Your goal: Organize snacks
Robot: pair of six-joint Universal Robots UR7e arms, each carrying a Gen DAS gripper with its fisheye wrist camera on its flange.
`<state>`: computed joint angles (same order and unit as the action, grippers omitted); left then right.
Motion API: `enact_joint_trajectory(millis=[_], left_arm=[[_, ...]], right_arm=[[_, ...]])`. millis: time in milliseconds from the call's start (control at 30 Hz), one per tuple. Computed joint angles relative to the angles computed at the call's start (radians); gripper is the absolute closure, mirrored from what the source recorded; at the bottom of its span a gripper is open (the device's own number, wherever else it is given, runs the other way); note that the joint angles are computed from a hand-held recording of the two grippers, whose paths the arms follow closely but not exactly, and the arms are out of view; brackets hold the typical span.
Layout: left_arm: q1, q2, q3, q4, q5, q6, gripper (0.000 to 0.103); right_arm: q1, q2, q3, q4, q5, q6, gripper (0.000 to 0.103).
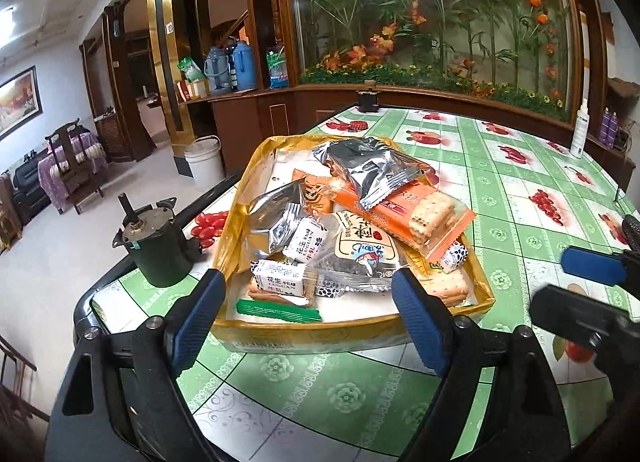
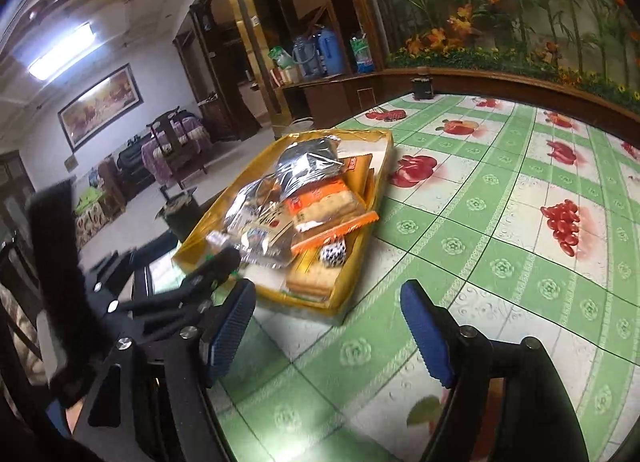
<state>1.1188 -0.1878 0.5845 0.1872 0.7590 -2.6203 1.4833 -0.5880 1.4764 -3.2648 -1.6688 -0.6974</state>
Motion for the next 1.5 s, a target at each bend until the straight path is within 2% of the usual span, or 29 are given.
enact_joint_trajectory(millis=[167,233,400,533,833,1033,1500], left_arm=[[-0.004,0.006,0.002,-0.025,-0.039,0.03,0.017],[-0.006,0.033,-0.046,0.007,-0.078,0.026,0.016],[0.002,0.021,-0.037,0.042,-0.017,0.0,0.017],[-0.002,0.003,0.011,-0.023,-0.039,0.041,0.016],[0.009,0.038,-0.083,0.081,-0.047,-0.052,0.016],[0.001,0.026,-0.041,0.0,-0.093,0.001,0.016],[-0.002,0.011,-0.006,-0.033,-0.105,0.015,0.016]], right_arm=[[0.001,-0.013,0.047,-0.057,-0.023,-0.038,0.023],[0.004,-0.01,0.057,-0.086,-0.038,-0.054,0.023],[0.011,-0.004,0.071,-0.125,-0.055,-0.102,0.023],[0.012,0.001,0.064,-0.11,-0.068,-0.106,0.022],[0.021,0.023,0.058,-0.132,-0.096,-0.162,0.021],[0.02,0.023,0.057,-0.134,-0.096,-0.163,0.021],[0.02,0.023,0.057,-0.137,-0.097,-0.166,0.021]])
